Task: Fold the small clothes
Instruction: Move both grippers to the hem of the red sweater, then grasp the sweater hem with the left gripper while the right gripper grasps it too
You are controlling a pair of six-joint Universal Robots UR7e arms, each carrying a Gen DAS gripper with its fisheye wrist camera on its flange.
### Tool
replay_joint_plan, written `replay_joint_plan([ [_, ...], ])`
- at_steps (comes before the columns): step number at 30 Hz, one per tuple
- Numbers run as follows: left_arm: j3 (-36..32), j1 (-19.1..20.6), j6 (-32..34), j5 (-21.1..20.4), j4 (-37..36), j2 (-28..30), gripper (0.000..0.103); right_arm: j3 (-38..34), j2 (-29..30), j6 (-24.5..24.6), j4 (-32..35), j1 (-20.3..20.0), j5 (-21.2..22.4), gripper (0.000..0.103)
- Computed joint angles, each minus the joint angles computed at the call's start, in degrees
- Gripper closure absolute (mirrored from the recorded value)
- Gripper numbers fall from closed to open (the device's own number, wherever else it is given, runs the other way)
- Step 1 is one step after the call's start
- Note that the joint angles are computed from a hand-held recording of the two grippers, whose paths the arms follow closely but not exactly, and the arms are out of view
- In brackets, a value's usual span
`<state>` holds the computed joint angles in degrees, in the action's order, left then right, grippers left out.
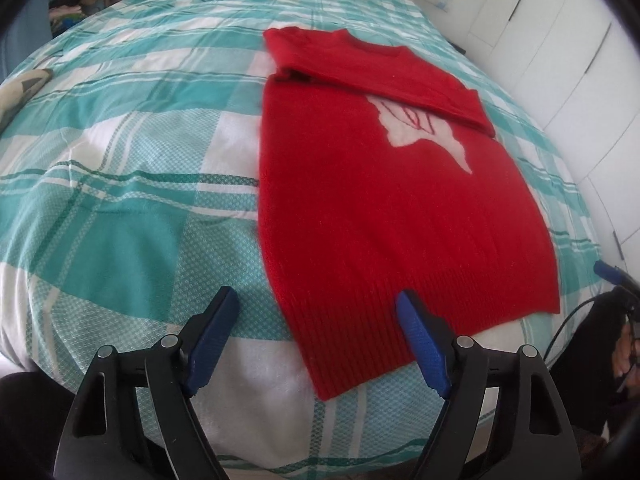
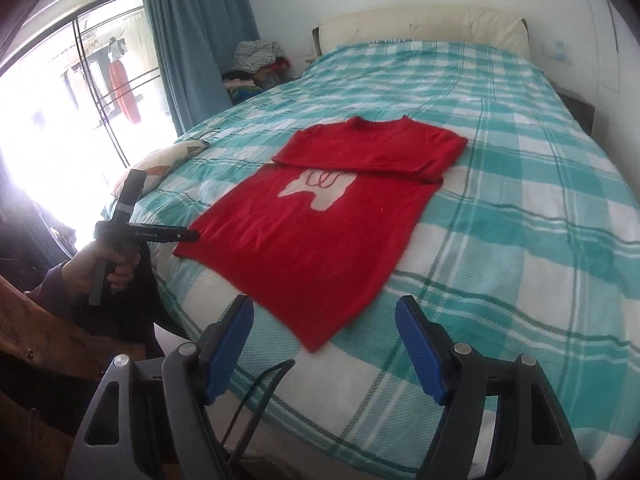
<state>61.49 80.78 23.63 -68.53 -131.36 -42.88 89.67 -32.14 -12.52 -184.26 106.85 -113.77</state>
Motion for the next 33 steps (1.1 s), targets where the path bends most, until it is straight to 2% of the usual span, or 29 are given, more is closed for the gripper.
replay_joint_plan([
  [3,0.3,0.4,-1.0,-0.9,0.6,-0.5,0.029,-2.4,2.2,6.9,3.6,-2.6,2.4,0.038],
  [5,0.5,0.5,-1.3,-1.1,0.8,-0.7,0.033,-2.5,2.7,9.8,3.5,-3.9,4.0,0.042],
  [10,-1.6,1.0,-2.7,-3.2,4.4,-0.2,0.05,-1.5,2.3,15.9,-3.6,-6.3,8.5,0.044],
  [12,-2.5,1.1,-3.3,-3.4,6.1,0.2,0.053,-2.2,1.7,17.5,-1.2,-6.8,9.4,0.045],
  [13,-2.9,1.1,-3.4,-3.3,6.8,0.4,0.054,-3.2,1.4,18.8,2.9,-7.2,10.5,0.05],
  [16,-3.6,0.8,-2.9,-2.3,8.2,0.8,0.055,-4.3,1.3,22.4,9.1,-9.0,15.1,0.063],
  [18,-4.7,0.8,-3.3,-2.5,9.8,1.3,0.057,-3.8,1.4,26.2,7.9,-10.8,21.4,0.066],
  [20,-6.0,0.9,-3.9,-3.3,11.7,1.9,0.063,-4.0,1.9,29.4,7.1,-12.2,25.7,0.067],
  [23,-7.5,1.2,-4.1,-4.2,14.7,2.3,0.074,-5.9,2.7,30.5,12.4,-13.0,29.8,0.068],
  [26,-9.2,1.6,-4.9,-5.4,17.4,2.8,0.087,-6.4,2.7,30.1,16.0,-12.5,28.9,0.072],
  [27,-10.4,1.9,-5.8,-6.7,18.8,3.2,0.097,-6.4,2.7,30.2,16.1,-12.6,28.9,0.073],
  [29,-12.2,2.6,-7.8,-9.5,20.4,3.7,0.1,-5.8,2.7,31.0,14.5,-12.9,29.6,0.082],
  [31,-13.1,3.2,-8.9,-12.7,20.4,3.8,0.1,-5.1,2.8,31.2,10.7,-13.5,32.4,0.091],
  [33,-14.3,3.7,-9.7,-15.4,20.5,4.0,0.1,-4.6,3.0,31.7,7.2,-14.1,34.7,0.091],
])
